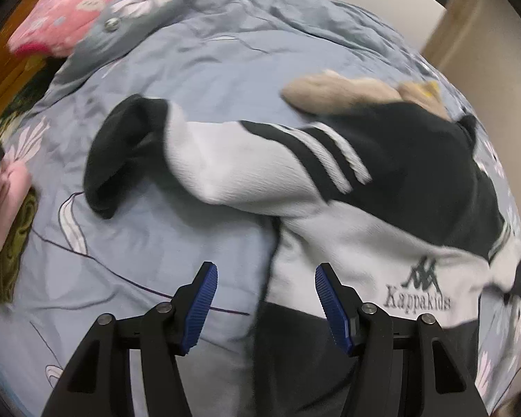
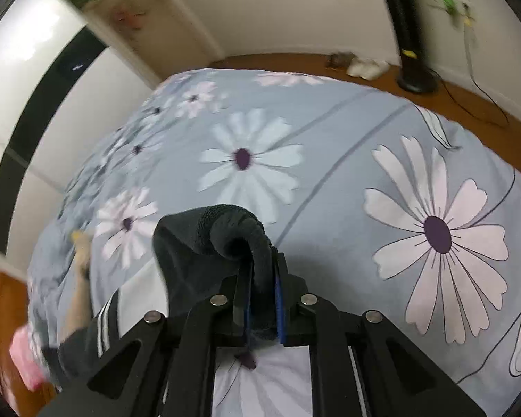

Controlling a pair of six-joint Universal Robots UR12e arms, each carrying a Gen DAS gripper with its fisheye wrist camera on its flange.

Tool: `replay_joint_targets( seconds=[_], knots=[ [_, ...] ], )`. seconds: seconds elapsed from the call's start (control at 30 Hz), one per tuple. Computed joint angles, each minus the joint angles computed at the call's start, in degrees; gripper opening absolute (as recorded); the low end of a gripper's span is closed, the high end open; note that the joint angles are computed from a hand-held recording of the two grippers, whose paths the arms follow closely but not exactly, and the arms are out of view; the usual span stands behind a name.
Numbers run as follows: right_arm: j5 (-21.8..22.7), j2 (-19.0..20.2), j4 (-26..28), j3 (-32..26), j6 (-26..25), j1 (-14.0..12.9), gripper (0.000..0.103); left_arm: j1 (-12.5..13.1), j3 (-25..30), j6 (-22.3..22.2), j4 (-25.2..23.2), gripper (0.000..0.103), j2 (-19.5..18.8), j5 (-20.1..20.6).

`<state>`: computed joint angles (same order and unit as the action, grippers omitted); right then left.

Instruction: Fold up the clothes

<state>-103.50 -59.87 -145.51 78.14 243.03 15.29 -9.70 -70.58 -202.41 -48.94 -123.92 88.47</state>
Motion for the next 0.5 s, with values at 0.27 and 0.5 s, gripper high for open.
replay_joint_targets(
  seconds=[0.27, 0.5],
  knots=[
    [-1.5, 2.3, 12.5, -4.1, 3.4, 0.0, 0.011, 3.1, -3.5, -9.4, 4.2, 0.063, 1.9, -0.3],
    [-7.7, 1.7, 15.4, -7.2, 2.2, 2.0, 0.051, 7.2, -8.3, -18.0, 10.9, 0.063, 3.4, -3.7]
  ],
)
